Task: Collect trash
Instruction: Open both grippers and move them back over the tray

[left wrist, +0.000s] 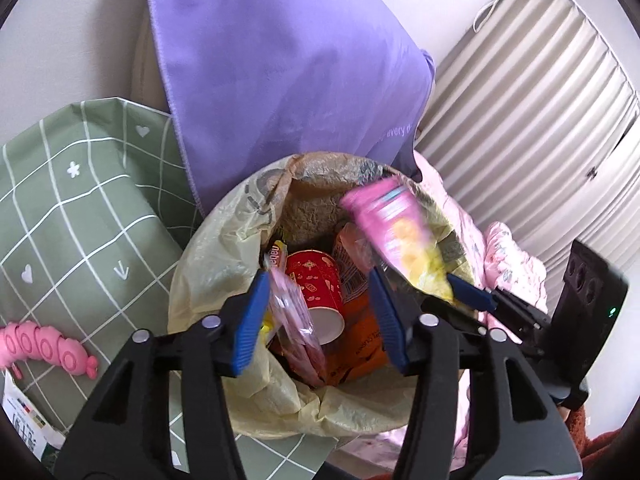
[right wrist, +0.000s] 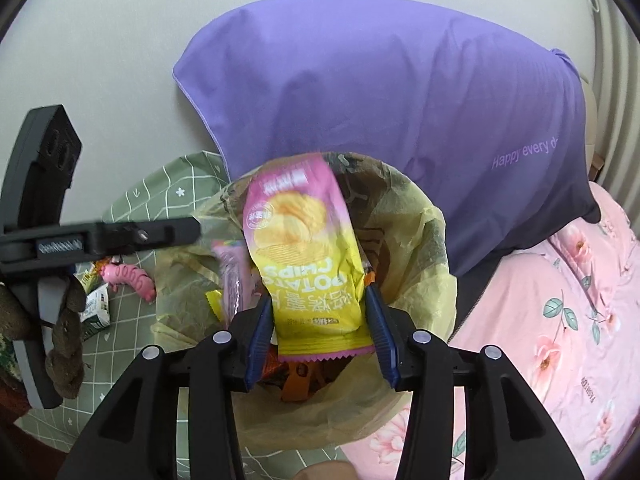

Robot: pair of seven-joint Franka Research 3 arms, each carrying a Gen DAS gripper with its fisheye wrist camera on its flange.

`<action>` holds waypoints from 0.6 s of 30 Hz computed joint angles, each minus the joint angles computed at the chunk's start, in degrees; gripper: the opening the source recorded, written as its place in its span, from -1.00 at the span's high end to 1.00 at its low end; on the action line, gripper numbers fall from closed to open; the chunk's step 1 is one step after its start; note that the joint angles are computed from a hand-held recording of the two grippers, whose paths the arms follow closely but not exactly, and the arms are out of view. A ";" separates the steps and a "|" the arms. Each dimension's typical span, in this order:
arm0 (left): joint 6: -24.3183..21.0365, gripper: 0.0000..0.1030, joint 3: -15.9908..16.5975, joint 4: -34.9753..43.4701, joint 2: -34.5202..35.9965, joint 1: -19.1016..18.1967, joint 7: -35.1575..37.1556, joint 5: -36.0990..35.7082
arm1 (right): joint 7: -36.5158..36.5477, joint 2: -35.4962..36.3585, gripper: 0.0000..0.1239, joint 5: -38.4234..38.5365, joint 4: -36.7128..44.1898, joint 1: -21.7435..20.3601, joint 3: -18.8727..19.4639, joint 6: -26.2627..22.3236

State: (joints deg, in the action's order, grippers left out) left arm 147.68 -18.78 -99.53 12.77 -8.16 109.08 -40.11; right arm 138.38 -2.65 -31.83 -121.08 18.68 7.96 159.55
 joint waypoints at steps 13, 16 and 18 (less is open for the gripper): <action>7.95 -0.18 6.25 -18.77 -16.80 -2.08 6.86 -9.00 | 25.49 -4.42 0.19 -20.57 -2.19 -0.40 4.95 -1.58; 10.54 -0.18 8.57 -25.38 -21.44 -3.78 8.64 -8.85 | 25.98 -5.00 0.19 -18.75 -3.67 1.26 5.96 -1.93; 11.54 -0.18 9.60 -28.90 -23.67 -4.44 7.10 -6.42 | 24.05 -5.01 0.19 -15.49 -5.06 2.54 6.23 -1.12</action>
State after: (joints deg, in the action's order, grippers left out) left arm 159.22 -9.18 -128.43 -10.91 -12.61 116.19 -46.54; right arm 162.43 -7.67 -47.32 -126.13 21.22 14.19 158.44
